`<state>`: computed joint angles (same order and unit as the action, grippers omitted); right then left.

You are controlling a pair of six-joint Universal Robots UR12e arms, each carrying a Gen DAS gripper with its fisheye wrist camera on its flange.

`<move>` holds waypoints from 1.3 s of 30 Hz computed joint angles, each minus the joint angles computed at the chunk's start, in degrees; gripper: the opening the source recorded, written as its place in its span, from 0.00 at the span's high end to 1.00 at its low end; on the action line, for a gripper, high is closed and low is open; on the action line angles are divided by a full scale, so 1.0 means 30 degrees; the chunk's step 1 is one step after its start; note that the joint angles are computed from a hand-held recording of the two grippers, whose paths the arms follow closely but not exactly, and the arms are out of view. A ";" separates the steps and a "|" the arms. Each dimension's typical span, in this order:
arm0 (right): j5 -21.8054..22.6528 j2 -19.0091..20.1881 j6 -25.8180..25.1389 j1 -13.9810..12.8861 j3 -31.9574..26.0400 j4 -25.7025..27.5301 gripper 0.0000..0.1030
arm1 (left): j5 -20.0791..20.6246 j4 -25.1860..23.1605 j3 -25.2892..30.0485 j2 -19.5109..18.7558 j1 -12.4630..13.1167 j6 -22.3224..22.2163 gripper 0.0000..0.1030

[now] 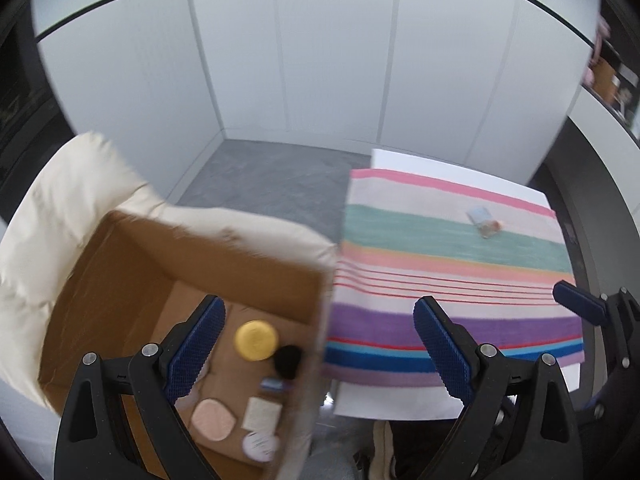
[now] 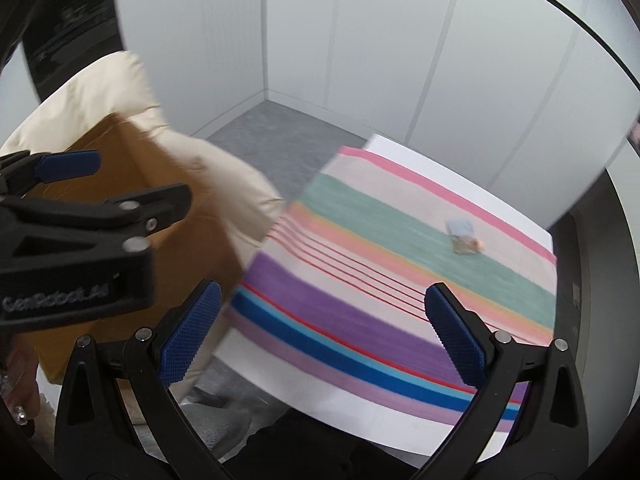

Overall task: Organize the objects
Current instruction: 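Withdraw both tools from the box back toward the cloth, then grasp the glass perfume bottle with the right tool while the left tool grasps the blue compact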

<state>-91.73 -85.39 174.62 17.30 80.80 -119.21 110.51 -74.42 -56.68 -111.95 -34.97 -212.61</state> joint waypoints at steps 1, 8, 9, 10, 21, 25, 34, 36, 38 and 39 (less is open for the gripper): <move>-0.0023 -0.0031 0.0117 -0.0173 0.0049 0.0020 0.00 | -0.0076 0.0008 0.0203 -0.0159 -0.0064 0.0134 0.07; 0.0250 -0.0513 0.1093 -0.1867 0.0810 0.0169 0.00 | -0.0628 -0.0239 0.2633 -0.1924 -0.0652 0.1197 0.07; 0.0265 -0.0588 0.1120 -0.2051 0.0892 0.0193 0.00 | -0.0711 -0.0243 0.2865 -0.2111 -0.0691 0.1295 0.07; 0.0330 -0.0700 0.1182 -0.2285 0.1056 0.0167 0.00 | -0.0831 -0.0326 0.3262 -0.2413 -0.0763 0.1447 0.07; 0.1539 -0.0644 0.2042 -0.5007 0.1941 -0.0080 0.00 | -0.1746 -0.2440 0.7269 -0.5482 -0.1155 0.1902 0.07; 0.1356 -0.0159 0.1904 -0.5584 0.2067 -0.0520 0.00 | -0.1658 -0.3067 0.8902 -0.6734 -0.1172 0.2109 0.07; 0.0686 0.1585 0.0977 -0.6273 0.2082 -0.2064 0.00 | -0.0962 -0.4511 1.1999 -0.9453 -0.1064 0.2423 0.07; 0.0698 0.2049 0.0558 -0.6270 0.2051 -0.2588 0.00 | -0.0832 -0.4867 1.2649 -1.0039 -0.1059 0.2642 0.07; 0.1356 0.2475 0.0100 -0.6356 0.2014 -0.3172 0.00 | -0.0859 -0.5132 1.3151 -1.0463 -0.1031 0.2762 0.07; 0.1690 0.2742 -0.0126 -0.6349 0.1949 -0.3550 0.00 | -0.0863 -0.5183 1.3248 -1.0572 -0.1020 0.2747 0.07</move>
